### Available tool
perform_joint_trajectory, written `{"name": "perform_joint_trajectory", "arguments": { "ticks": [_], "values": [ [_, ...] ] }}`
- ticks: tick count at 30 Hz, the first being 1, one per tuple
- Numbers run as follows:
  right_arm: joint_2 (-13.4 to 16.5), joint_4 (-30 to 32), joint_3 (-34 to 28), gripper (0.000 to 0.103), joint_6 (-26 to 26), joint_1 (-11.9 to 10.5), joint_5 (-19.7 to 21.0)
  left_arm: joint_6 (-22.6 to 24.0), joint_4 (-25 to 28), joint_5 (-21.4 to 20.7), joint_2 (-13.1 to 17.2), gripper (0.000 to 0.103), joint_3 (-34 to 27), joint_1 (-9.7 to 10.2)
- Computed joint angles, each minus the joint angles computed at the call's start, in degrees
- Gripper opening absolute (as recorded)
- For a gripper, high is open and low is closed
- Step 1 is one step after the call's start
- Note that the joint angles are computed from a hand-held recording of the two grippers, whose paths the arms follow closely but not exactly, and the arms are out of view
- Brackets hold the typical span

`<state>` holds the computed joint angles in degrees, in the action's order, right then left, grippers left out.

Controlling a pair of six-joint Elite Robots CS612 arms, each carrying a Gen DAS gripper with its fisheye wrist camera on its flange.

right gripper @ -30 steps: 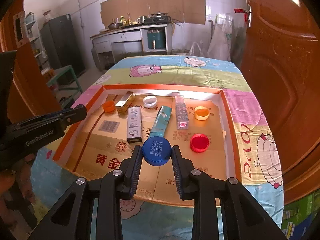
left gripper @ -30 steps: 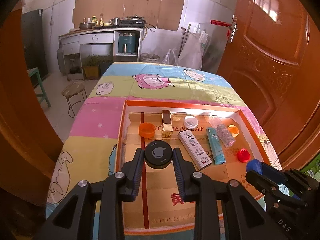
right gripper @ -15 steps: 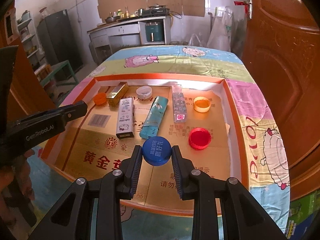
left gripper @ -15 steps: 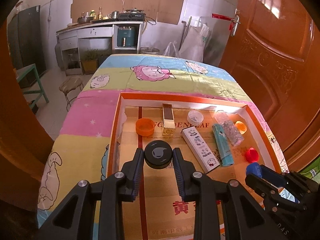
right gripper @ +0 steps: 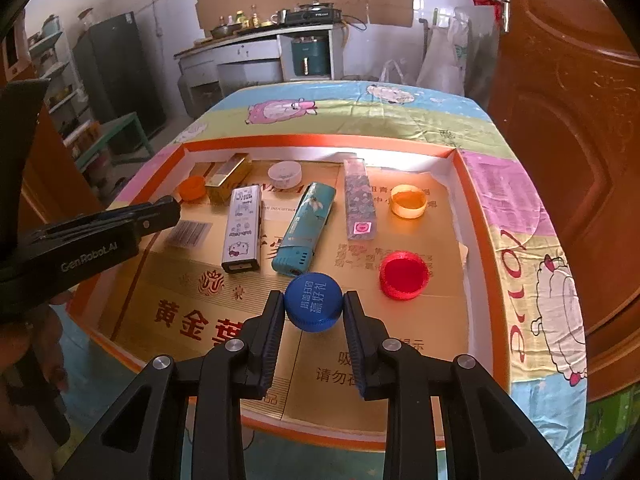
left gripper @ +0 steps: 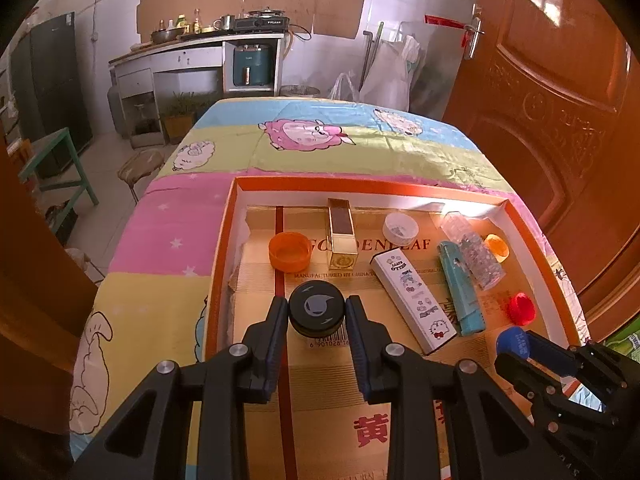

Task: Organize rigid objects
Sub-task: 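Lower the black lid into the tray and open the left tool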

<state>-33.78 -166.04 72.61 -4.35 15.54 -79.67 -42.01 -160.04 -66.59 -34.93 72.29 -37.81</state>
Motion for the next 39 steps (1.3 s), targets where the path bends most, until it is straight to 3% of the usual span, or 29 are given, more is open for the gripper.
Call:
{"name": "perform_joint_trajectory", "arguments": {
  "ticks": [28,33,39],
  "values": [
    [1.03,1.29,-1.23,0.031,-1.38,0.19,-1.10,0.82,-0.50,-1.36,1.59,0.031,-1.44,0.42],
    [1.25,1.25,-1.49,0.031,-1.75,0.17,-1.17,1.21,-1.01,-1.13,1.52,0.043,-1.25,0.33],
    [1.29,0.98,-1.45,0.031,-2.29,0.27,-1.25,0.84,-1.53,-0.80,1.12,0.044,-0.56,0.28]
  ]
}}
